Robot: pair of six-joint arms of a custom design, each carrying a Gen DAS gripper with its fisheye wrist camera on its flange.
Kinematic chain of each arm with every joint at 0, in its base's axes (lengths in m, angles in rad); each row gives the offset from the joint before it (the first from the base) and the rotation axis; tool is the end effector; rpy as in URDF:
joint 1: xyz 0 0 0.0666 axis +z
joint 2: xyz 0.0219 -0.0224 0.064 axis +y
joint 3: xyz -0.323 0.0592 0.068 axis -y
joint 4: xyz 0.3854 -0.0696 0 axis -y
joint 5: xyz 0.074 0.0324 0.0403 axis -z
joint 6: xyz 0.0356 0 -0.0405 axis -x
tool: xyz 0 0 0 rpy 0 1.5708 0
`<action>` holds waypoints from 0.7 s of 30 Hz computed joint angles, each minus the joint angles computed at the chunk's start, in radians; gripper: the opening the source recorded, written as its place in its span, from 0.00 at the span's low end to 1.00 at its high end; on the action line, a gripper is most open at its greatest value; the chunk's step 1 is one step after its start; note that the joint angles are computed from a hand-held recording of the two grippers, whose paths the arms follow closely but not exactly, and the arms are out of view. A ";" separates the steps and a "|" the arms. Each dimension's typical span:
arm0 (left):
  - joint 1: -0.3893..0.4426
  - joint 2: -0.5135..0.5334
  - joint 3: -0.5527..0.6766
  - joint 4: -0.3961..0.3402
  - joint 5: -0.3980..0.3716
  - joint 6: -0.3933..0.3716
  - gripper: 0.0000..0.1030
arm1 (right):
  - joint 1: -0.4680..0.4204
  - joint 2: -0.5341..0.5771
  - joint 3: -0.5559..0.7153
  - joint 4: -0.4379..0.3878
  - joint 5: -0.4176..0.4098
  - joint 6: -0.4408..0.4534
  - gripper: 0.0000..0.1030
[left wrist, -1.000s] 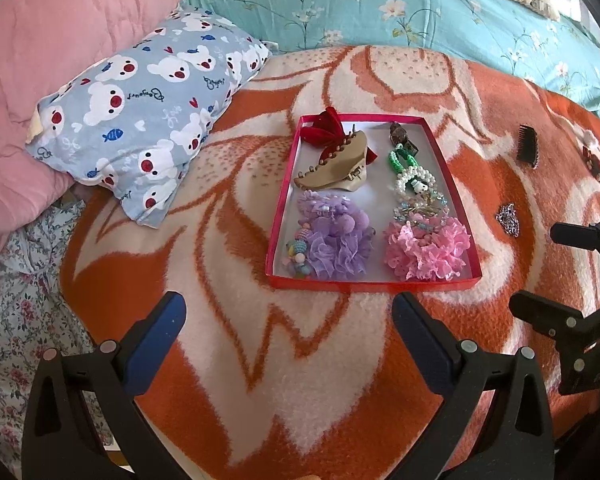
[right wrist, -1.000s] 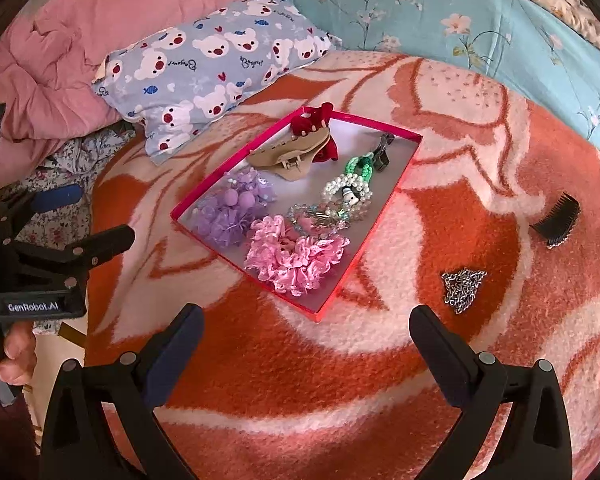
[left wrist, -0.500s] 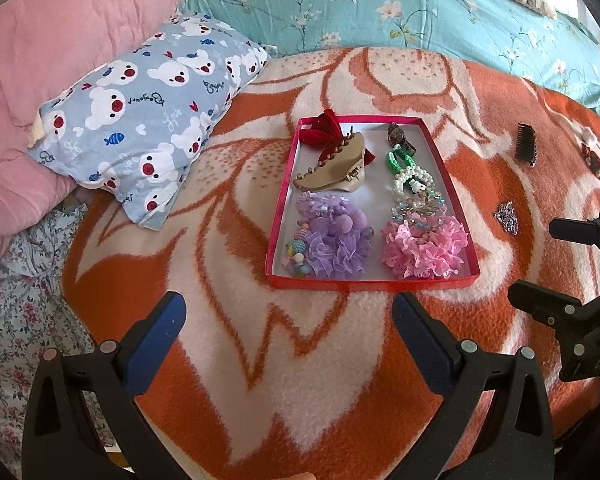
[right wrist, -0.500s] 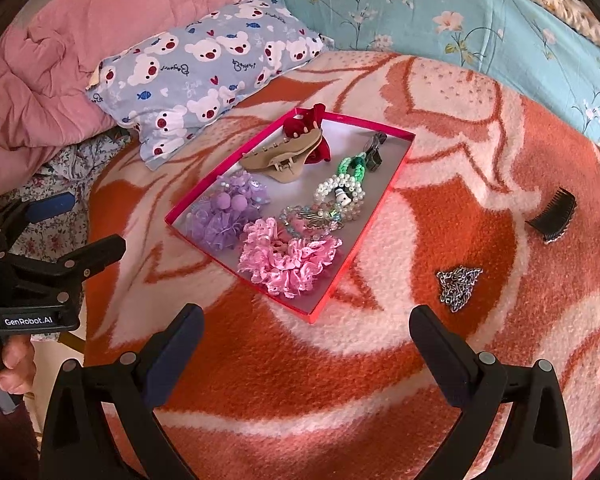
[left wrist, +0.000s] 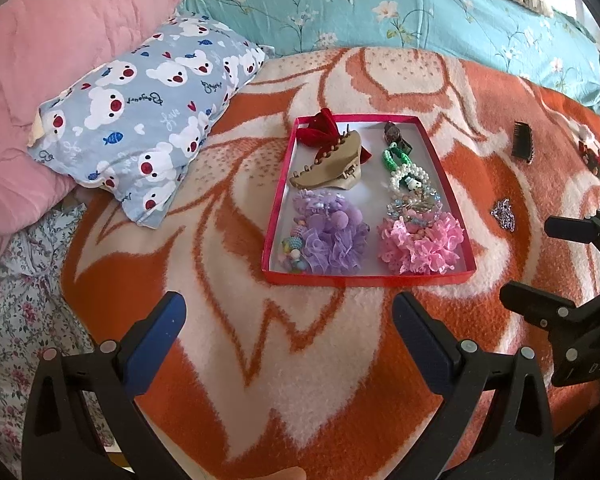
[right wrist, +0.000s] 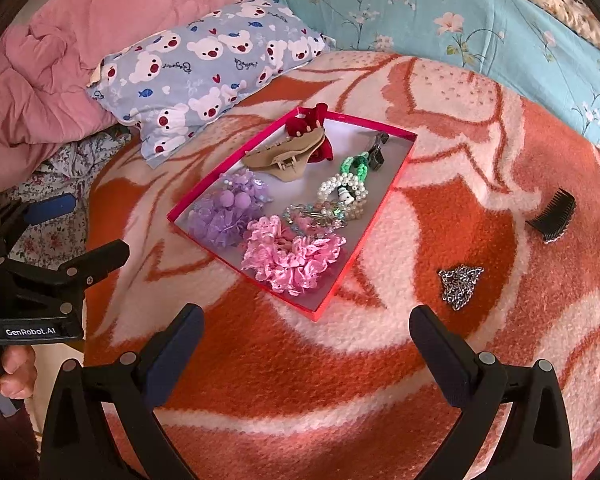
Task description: Organize jewelry
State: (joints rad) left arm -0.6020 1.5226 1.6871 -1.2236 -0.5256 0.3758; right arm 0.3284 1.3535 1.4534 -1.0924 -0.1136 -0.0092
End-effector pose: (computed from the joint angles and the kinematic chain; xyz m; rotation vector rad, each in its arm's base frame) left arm 0.4266 -0.2719 0.4281 0.1047 2.4428 0.2796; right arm 0.4359 0.1524 0.4074 -0.4526 2.5372 0.2732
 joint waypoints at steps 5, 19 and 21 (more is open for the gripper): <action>-0.002 -0.003 -0.002 -0.003 -0.002 0.004 1.00 | 0.004 0.001 -0.001 0.002 0.006 0.000 1.00; -0.002 -0.008 -0.006 -0.002 0.006 0.010 1.00 | -0.014 -0.016 -0.014 0.024 0.009 -0.035 1.00; -0.002 -0.009 -0.009 -0.001 0.007 0.011 1.00 | -0.015 -0.016 -0.014 0.025 0.008 -0.036 1.00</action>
